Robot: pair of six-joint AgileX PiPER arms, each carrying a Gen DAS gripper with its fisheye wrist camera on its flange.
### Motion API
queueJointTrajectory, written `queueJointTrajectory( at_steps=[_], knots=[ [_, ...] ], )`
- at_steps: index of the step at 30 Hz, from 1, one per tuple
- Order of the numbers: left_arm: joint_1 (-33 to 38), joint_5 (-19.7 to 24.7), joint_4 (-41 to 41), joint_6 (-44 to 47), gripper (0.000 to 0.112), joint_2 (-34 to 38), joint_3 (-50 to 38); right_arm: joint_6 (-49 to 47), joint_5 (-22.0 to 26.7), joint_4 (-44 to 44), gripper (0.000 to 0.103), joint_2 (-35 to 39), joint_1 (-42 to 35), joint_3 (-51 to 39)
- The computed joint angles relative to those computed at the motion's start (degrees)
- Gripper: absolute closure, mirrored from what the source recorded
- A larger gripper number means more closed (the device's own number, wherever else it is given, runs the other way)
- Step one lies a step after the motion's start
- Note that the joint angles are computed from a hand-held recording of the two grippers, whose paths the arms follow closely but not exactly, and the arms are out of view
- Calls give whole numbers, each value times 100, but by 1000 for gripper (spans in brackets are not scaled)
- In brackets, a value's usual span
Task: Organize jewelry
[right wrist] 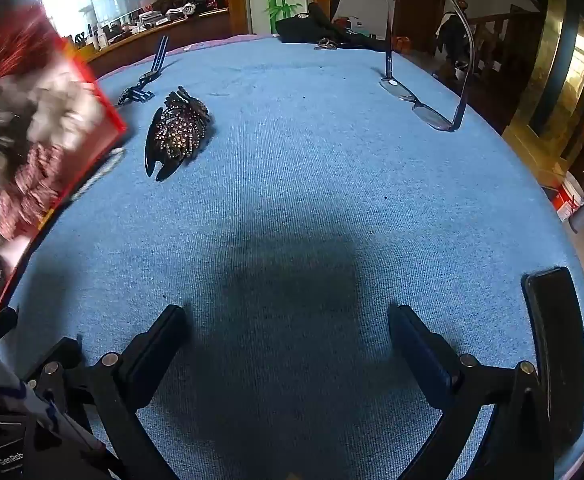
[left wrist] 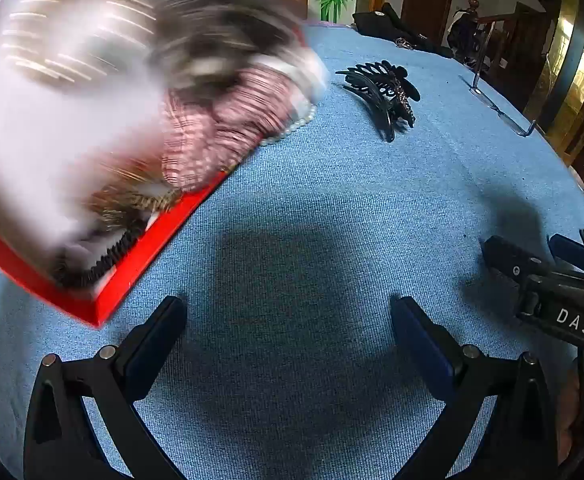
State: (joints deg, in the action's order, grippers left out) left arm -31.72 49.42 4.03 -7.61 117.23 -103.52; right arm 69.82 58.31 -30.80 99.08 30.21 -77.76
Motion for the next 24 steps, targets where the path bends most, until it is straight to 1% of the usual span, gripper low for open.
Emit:
queueJointTrajectory(
  at_steps=[2, 10, 21, 24],
  knots=[
    [0, 5, -1, 1, 9, 2, -5, 26, 76, -5, 0, 22, 57, -58],
    [-1, -15, 1, -3, 9, 8, 7, 16, -1, 25, 0, -42, 23, 1],
    [-58, -30, 42, -78, 9, 27, 6, 33, 72, 32, 0, -13, 81, -86],
    [-58, -39, 43, -79, 9, 31, 9, -34, -6, 51, 0, -50, -9, -9]
  ],
)
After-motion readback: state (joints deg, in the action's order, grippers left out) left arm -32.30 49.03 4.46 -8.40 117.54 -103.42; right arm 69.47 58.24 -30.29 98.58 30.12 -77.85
